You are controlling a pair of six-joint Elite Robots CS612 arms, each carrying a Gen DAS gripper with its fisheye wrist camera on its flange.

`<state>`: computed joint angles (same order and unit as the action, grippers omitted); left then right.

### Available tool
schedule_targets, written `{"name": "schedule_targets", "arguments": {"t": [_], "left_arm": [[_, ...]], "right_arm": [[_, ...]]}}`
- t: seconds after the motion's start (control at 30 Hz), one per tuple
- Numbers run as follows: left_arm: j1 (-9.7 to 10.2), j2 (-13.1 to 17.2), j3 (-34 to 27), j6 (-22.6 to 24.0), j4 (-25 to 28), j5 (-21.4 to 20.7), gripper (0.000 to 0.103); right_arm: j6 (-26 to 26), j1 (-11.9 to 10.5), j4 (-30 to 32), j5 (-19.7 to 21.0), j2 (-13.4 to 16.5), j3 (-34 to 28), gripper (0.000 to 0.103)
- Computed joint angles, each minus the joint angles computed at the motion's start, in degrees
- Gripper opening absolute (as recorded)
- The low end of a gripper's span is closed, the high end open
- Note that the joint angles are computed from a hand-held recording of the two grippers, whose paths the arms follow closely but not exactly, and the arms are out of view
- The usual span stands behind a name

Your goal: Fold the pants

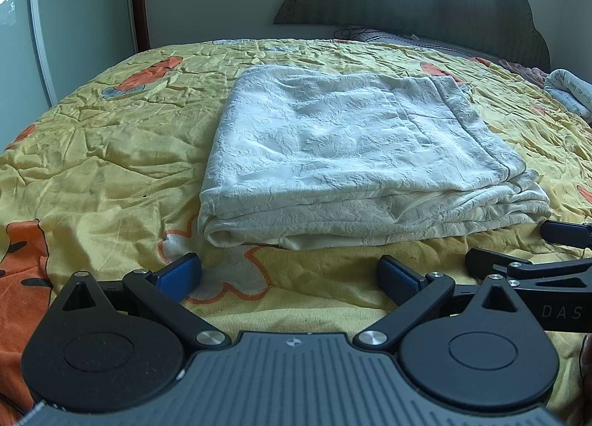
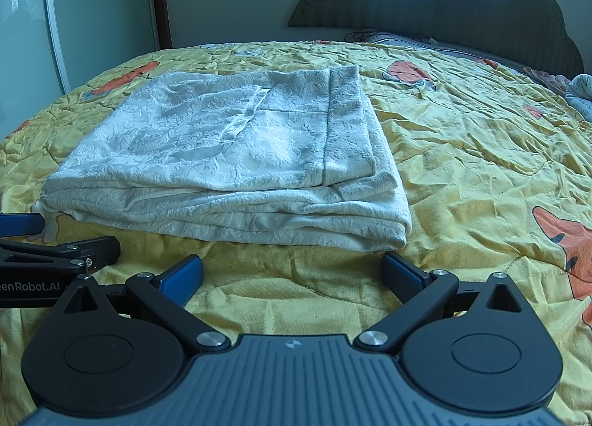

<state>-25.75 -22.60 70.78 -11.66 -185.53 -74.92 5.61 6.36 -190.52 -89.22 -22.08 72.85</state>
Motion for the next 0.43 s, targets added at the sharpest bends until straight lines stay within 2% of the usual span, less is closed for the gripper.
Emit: {"name": "schedule_targets", "arguments": {"t": [0.43], "left_arm": [[-0.2,-0.1,0.3,-0.7,0.0,1.2,0.103]], "right_arm": [[0.0,0.0,0.0,0.0,0.0,0.0,0.103]]}}
